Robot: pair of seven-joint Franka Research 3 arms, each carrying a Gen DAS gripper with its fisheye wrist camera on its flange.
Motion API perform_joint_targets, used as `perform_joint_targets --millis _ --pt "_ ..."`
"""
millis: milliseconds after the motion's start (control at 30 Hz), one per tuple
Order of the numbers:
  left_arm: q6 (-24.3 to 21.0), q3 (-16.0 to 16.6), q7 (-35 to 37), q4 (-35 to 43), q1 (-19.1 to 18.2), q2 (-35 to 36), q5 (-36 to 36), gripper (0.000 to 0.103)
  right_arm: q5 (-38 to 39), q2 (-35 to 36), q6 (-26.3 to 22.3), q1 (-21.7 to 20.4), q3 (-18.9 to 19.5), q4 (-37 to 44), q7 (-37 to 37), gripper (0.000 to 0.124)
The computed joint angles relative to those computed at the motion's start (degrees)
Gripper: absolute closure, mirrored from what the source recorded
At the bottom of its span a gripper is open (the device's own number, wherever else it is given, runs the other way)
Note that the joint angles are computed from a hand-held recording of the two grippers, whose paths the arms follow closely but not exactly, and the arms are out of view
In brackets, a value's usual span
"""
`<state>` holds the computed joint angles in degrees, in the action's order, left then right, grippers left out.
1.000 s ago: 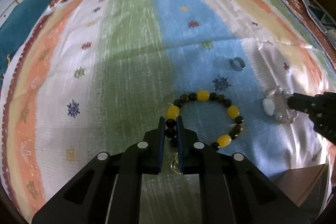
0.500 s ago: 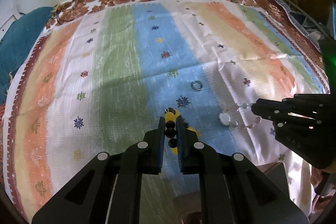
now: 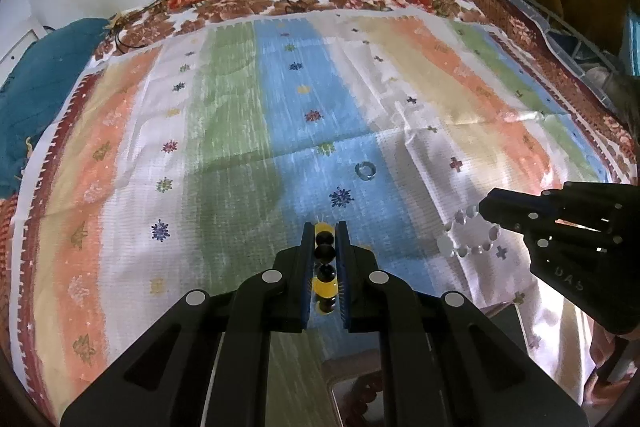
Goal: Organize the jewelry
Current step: 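Carry both bracelets over the silver tin and open both tools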
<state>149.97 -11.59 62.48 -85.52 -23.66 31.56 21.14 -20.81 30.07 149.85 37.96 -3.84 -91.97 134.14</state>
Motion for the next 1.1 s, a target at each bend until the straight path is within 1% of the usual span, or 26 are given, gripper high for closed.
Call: perform_joint_targets --millis 133,233,533,733,967,1100 --pt "0.5 0.4 -1.2 -1.5 -0.3 -1.8 0.7 0.093 -1.4 -1.2 0.7 0.8 -0.6 -1.1 1.0 0.115" --pt "1.7 0.5 -2.3 -2.7 -0.4 -3.3 1.5 0.093 -2.3 -2.2 1.2 1.1 -0.8 -2.1 2.4 0.115" --pt "3.7 -0.4 -3.0 -6.0 -0.3 -6.6 2.2 0.093 -6.5 -4.8 1.8 1.9 -0.8 -4.1 6.7 0.115" --pt "6.1 -1.0 -3.6 -9.4 0.0 -9.4 2.2 0.093 -10.6 -6.4 1.4 2.6 -0.4 -5.1 8.8 0.115" --pt "8.3 -1.0 -5.5 -13.0 -0.3 -12.7 4.0 0.093 -16.3 -9.1 2.1 3.2 0.2 -7.1 13.2 0.115" --pt "9.5 -1.3 -6.3 -14.9 -0.2 -14.3 4.3 0.093 -18.6 -10.5 2.9 2.9 1.2 -8.4 15.1 0.115"
